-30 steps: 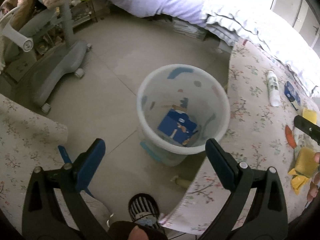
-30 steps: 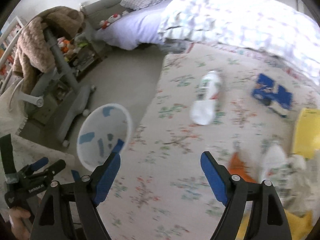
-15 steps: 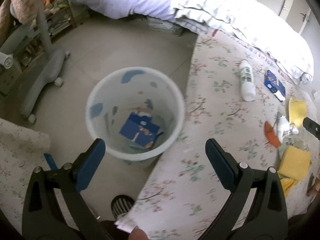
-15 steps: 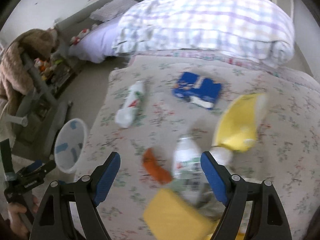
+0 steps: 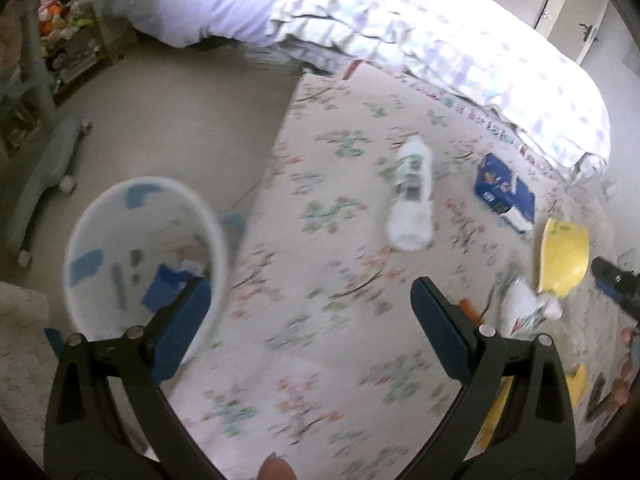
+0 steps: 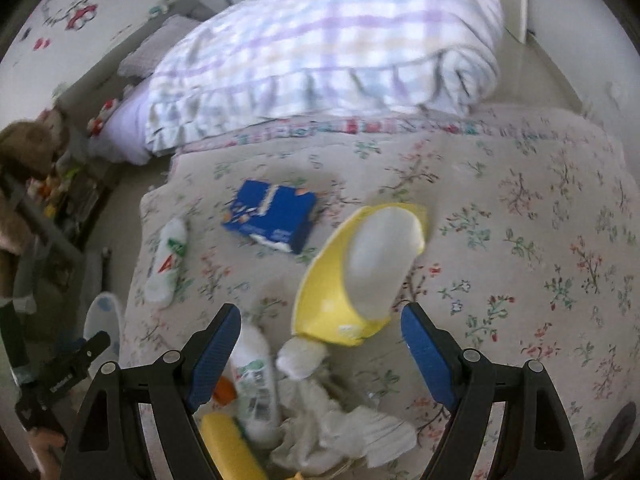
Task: Collect trash
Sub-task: 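Grasp the white bottle with the left gripper while the right grasps the yellow-rimmed lid, then carry the bottle and lid over the wastebasket and release both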
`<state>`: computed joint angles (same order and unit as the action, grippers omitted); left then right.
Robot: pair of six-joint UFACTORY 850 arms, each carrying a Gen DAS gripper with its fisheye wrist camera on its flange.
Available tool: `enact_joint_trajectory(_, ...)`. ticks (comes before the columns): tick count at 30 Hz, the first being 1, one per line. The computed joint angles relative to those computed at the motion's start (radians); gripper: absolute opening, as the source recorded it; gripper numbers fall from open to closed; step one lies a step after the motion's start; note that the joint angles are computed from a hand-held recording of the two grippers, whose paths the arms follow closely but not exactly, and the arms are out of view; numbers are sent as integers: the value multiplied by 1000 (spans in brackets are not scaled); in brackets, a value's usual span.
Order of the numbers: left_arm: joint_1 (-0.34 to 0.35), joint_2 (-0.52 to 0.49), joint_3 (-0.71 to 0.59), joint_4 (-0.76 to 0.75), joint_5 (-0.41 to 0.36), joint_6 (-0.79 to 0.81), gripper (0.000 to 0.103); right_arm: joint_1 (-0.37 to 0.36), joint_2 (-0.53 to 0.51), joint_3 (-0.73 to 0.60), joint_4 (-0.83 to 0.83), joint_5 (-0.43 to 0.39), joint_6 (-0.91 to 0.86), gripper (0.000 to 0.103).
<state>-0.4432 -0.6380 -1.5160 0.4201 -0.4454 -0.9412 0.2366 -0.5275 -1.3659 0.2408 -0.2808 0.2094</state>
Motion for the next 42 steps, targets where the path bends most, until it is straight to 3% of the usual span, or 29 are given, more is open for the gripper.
enact_joint_trajectory(6, -17, -104, -139, -79, 1, 55, 100, -36, -63, -48, 137, -59, -62, 84)
enact_joint_trajectory(16, -23, -209, -261, -165, 31, 84, 97, -60, -129, -92, 263, -107, -126, 84)
enact_joint_trajectory(21, -19, -234, -281, -219, 59, 104, 81, -73, -138, -91, 371, -109, -206, 84)
enact_joint_trajectory(25, -20, -235, -277, -196, 82, 60, 74, -77, -132, -80, 430, -100, -255, 84)
enact_joint_trajectory(27, -21, -233, -272, -191, 92, 56, 63, -80, -129, -73, 468, -98, -287, 82)
enact_joint_trajectory(29, -23, -236, -275, -182, 84, 54, 54, -81, -133, -75, 515, -103, -321, 69)
enact_joint_trajectory(31, -25, -239, -280, -168, 68, 54, 43, -85, -126, -62, 576, -107, -381, 65)
enact_joint_trajectory(42, -30, -192, -234, -229, 78, 147, 41, -63, -26, 13, 605, 3, -459, 60)
